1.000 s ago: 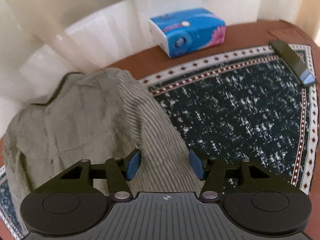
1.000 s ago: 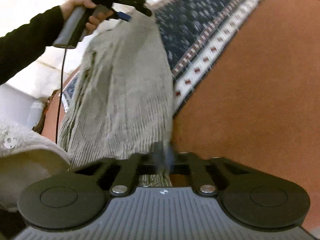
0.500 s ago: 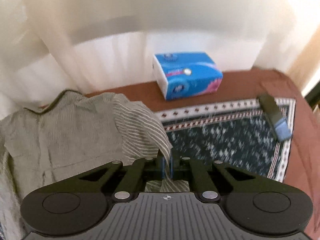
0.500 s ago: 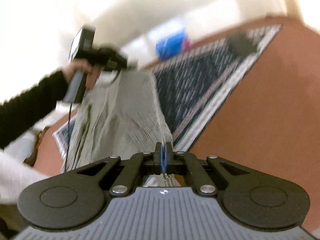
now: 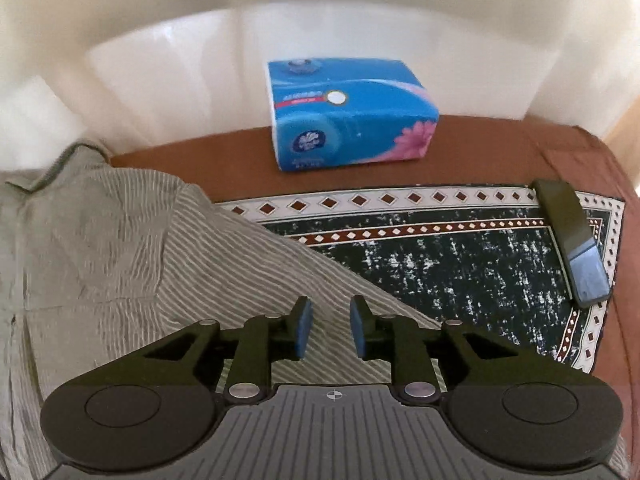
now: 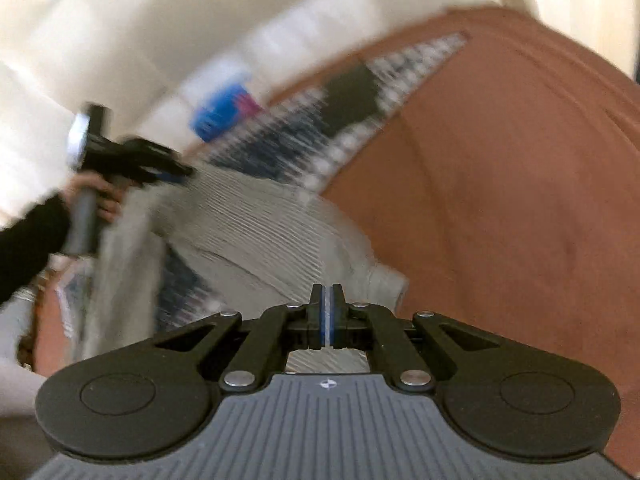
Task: Fold clothes
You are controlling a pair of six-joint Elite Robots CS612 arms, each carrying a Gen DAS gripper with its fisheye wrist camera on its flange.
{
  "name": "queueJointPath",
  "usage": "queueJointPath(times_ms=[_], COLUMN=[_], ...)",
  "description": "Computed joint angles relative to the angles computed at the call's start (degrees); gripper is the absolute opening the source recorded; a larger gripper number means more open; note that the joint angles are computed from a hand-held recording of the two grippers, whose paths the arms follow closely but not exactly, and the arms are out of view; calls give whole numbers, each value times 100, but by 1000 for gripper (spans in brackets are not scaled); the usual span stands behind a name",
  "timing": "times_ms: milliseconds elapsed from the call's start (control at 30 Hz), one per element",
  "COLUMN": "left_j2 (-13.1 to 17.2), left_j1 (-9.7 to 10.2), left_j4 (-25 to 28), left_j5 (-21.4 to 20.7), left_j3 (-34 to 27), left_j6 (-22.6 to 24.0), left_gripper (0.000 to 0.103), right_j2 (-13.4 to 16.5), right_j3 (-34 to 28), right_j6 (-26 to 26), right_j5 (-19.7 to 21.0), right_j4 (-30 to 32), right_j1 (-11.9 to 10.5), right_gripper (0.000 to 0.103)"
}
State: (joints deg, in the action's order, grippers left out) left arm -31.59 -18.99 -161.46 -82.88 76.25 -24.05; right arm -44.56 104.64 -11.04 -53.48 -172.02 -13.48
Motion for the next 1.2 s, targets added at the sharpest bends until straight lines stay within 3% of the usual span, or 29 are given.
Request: queueJointPath(times_ms=[33, 167, 267, 333, 467, 533, 667, 933, 1100, 1200], left_j2=[-45, -373, -718, -951, -1312, -1436, -1681, -1834, -1788, -1773], left_j1=[-2, -20, -134, -208, -412, -525, -753, -1020, -1105, -1105], left_j4=[-46, -569, -695, -719, -444, -262, -201, 56, 57, 42], left_j5=[28, 64, 162, 191, 127, 117, 193, 317, 402, 435], left_j3=[50, 537, 1114, 1518, 2233, 2518, 3084, 3476, 3474, 3491], left_j6=[-7, -46, 49, 134, 81, -52, -308, -607, -545, -569], left_gripper=[40, 47, 57, 59, 59, 58, 59, 58, 57, 53], right_j2=[31, 77, 103, 120, 182, 234, 296, 406, 375, 373], right_j3=[-56, -132, -225, -300, -388, -477, -629, -893, -833, -782], right_j6=[-38, -254, -524, -721, -915, -972, -1315, -1849, -2138, -1987], right_j5=[-148, -89, -19, -25, -168, -247, -287, -430, -690, -905], right_j4=[154, 198, 300, 453, 417, 480, 562, 979, 887, 677], right_j1=[1, -77, -76, -41, 64, 111, 179, 314, 338, 347], right_gripper=[2, 6, 16, 28, 32, 42, 42, 44, 46, 47])
